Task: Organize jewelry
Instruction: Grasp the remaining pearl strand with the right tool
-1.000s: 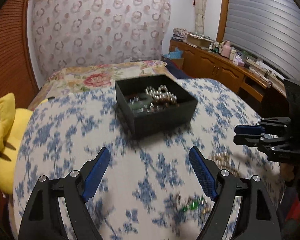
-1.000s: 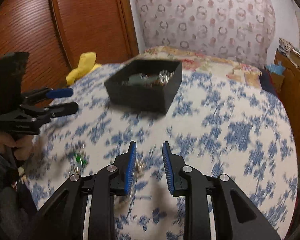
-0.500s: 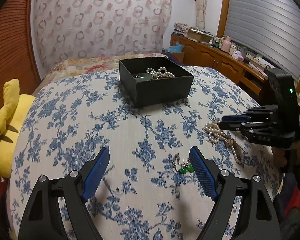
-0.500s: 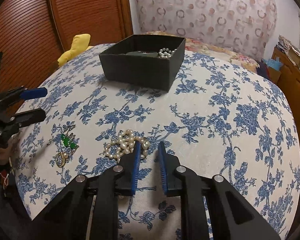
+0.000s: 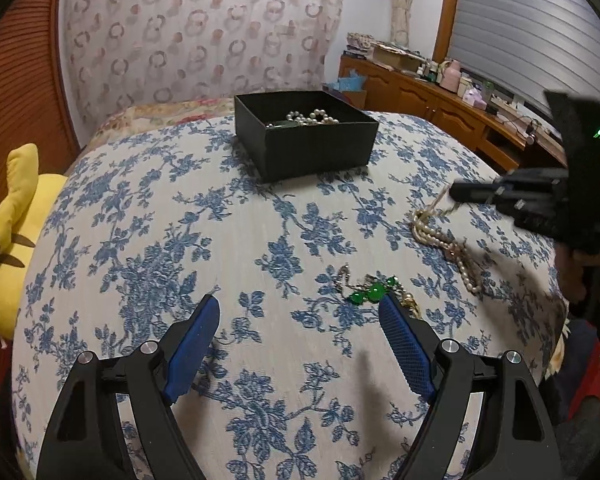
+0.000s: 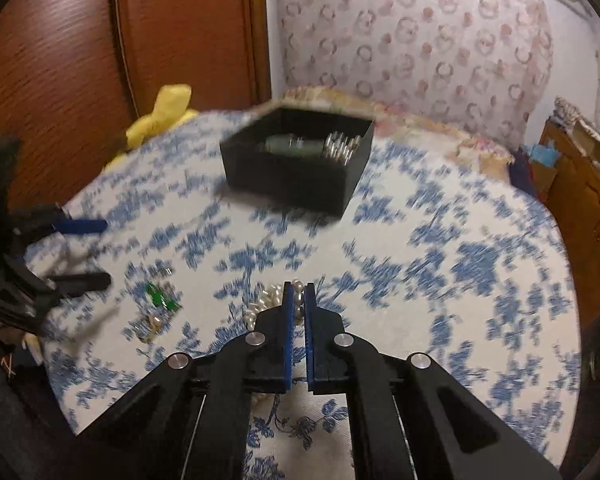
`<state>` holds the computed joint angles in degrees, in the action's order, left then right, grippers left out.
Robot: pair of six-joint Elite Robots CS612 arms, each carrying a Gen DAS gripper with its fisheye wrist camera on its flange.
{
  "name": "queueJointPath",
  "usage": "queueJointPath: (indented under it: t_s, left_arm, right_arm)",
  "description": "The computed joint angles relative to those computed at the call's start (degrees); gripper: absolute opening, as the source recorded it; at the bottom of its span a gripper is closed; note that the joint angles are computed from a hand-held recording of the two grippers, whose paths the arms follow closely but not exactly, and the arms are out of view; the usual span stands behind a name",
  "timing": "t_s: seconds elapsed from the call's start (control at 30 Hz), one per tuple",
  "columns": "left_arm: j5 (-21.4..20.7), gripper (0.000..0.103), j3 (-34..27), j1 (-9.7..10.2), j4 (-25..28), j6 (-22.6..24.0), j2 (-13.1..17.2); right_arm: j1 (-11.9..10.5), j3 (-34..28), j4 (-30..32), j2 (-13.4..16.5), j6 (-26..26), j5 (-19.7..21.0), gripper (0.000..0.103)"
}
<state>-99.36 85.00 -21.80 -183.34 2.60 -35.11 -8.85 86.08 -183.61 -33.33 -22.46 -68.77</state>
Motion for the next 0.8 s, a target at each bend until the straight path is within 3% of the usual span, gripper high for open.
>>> queueJointPath:
  t_s: [0.23,0.4,0.57,0.8]
  left_arm:
    - [-3.16,0.047,-1.67,-0.21,2.69,1.22,0.54]
    - [-5.39,0.039,-3.91,-0.13,5.52,1.33,1.36]
    - [-6.44,0.024,-5.60,-0.13,8.38,1.24,2.18]
    - [-4.30,0.021,-5.78,-0.62,8.62,2.49,2.29]
  right_arm:
    - [-1.07,3.26,-9.01,-2.36,1.96,2.50,0.006]
    - [-1.08,4.35,-11.91,-3.17,1.95,2.86,0.006]
    - [-1.14,5.02,-13.45,-3.58,2.12,3.85,0.006]
    - [-0.94,5.09,-12.87,-3.20,1.72,4.18,0.006]
